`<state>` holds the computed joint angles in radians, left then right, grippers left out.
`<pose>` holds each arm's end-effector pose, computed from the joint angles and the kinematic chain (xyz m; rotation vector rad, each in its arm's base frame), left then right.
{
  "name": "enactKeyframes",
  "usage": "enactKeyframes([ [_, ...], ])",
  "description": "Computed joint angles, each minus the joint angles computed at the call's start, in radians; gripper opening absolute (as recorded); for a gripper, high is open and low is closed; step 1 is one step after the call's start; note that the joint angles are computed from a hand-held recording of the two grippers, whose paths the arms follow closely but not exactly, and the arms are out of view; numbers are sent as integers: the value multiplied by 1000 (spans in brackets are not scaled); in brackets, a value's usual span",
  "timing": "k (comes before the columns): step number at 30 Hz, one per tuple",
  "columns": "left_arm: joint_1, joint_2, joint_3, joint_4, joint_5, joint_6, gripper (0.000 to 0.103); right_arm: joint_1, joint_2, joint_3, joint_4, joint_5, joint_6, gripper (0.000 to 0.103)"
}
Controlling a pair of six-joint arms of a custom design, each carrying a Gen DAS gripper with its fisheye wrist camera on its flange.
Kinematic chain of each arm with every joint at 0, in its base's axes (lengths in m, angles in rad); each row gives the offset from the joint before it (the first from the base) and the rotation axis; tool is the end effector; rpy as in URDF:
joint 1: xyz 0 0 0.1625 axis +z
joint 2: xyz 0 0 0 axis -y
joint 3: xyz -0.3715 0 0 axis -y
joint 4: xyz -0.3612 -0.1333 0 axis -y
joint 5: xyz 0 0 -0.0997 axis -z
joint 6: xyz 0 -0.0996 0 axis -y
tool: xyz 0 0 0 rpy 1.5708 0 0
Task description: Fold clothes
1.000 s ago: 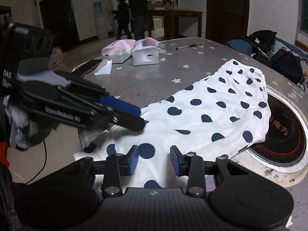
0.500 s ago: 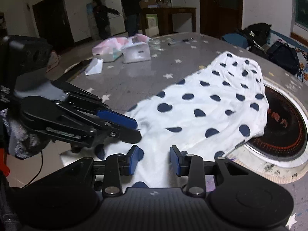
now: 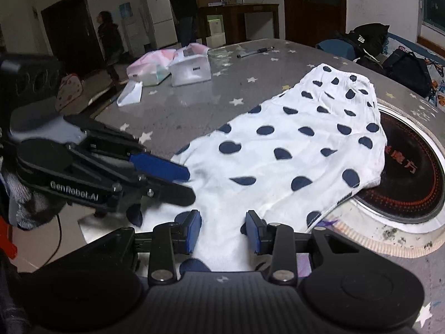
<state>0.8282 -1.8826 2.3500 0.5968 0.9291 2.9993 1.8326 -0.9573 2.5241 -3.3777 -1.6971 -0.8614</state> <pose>0.0339 -0.2483 0.2352 0.5560 2.5542 -0.9798 0.2035 -0.2930 0.0328 1.5452 -2.4980 0.2837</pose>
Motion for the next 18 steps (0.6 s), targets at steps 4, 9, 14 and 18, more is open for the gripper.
enactKeyframes([
  [4, 13, 0, -21, -8, 4, 22, 44, 0, -28, -26, 38, 10, 24, 39],
  [9, 86, 40, -70, -54, 31, 77, 44, -8, -21, -101, 53, 8, 64, 41],
  [14, 167, 101, -128, -92, 75, 126, 45, -18, 45, -213, 42, -18, 99, 42],
  [18, 214, 144, -169, -113, 105, 158, 45, -22, 113, -317, 51, -42, 113, 42],
])
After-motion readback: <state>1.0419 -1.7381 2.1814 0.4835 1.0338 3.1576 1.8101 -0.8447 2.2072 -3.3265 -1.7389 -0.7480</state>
